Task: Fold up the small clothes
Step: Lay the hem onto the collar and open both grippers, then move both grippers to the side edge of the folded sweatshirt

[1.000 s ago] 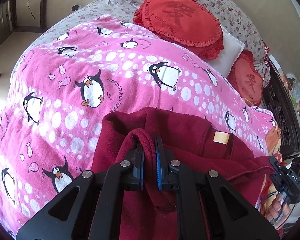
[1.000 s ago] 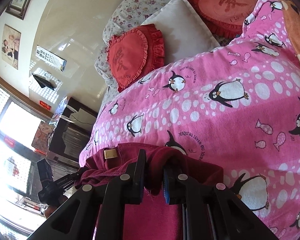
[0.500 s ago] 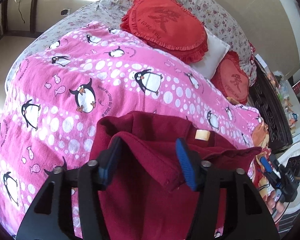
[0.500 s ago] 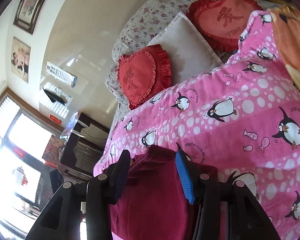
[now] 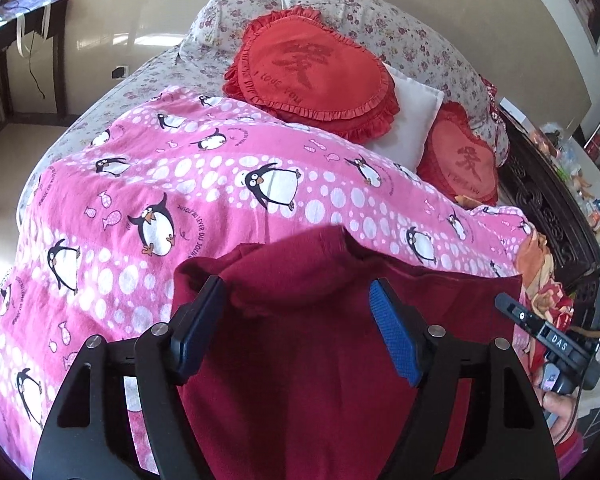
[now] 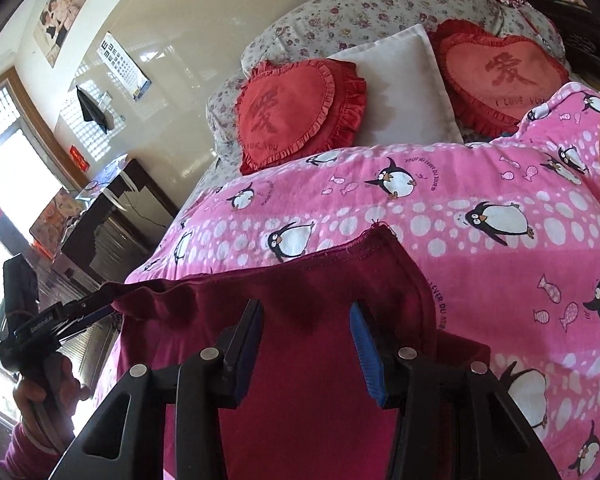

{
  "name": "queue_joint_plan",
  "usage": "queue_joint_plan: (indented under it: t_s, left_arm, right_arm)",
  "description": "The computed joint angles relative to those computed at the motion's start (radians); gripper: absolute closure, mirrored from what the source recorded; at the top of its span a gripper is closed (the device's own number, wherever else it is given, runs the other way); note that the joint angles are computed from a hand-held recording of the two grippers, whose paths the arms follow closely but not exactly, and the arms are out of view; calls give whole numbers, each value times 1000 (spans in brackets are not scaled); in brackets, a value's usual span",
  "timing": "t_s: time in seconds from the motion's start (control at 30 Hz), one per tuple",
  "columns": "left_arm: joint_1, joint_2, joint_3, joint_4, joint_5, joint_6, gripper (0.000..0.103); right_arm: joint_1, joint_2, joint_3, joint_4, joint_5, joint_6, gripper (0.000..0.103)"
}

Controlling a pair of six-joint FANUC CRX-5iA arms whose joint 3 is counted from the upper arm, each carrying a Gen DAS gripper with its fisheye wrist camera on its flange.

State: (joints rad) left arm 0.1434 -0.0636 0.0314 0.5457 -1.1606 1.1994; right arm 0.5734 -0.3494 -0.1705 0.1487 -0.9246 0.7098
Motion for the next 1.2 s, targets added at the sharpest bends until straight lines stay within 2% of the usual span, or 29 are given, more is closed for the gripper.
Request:
queue_joint_plan:
  t_s: [0.13, 0.3, 0.43, 0.5, 0.53, 0.63, 0.73, 0.9, 1.0, 1.1, 1.2]
  left_arm:
    - [-24, 23, 3, -29, 19, 36, 28]
    - [-65, 93, 78, -137, 7, 131, 28]
    - [-103, 123, 124, -261, 37, 228, 28]
    - [-101, 155, 146, -263, 7, 241, 28]
    - [-97, 153, 136, -256, 18, 239, 28]
    - [-91, 132, 121, -251, 22, 218, 28]
    - [-75, 93, 91, -238, 15, 187, 28]
    - [-29, 3, 10, -180, 2, 104, 28]
    - [3, -56, -49, -151, -13, 68, 28]
    - [41, -116, -121, -120, -33, 46, 28]
    - [59, -157, -172, -142, -41, 48, 28]
  right_arm:
    - [-41, 56, 21, -10, -4, 15, 59]
    - [-62, 100, 23, -20, 2, 20, 59]
    - [-67, 108, 28, -22, 6, 24, 59]
    - [-72, 113, 37, -32, 1, 29, 59]
    - [-73, 116, 45, -38, -6, 33, 59]
    - [-62, 96, 53, -32, -27, 24, 59]
    - [-25, 29, 25, -1, -45, -31, 59]
    - [104, -95, -50, 107, -113, -121, 59]
    - [179, -124, -75, 142, -186, -163, 59]
    - [228, -114, -93, 161, -246, -153, 71]
    - [234, -101, -128, 191, -250, -170, 75]
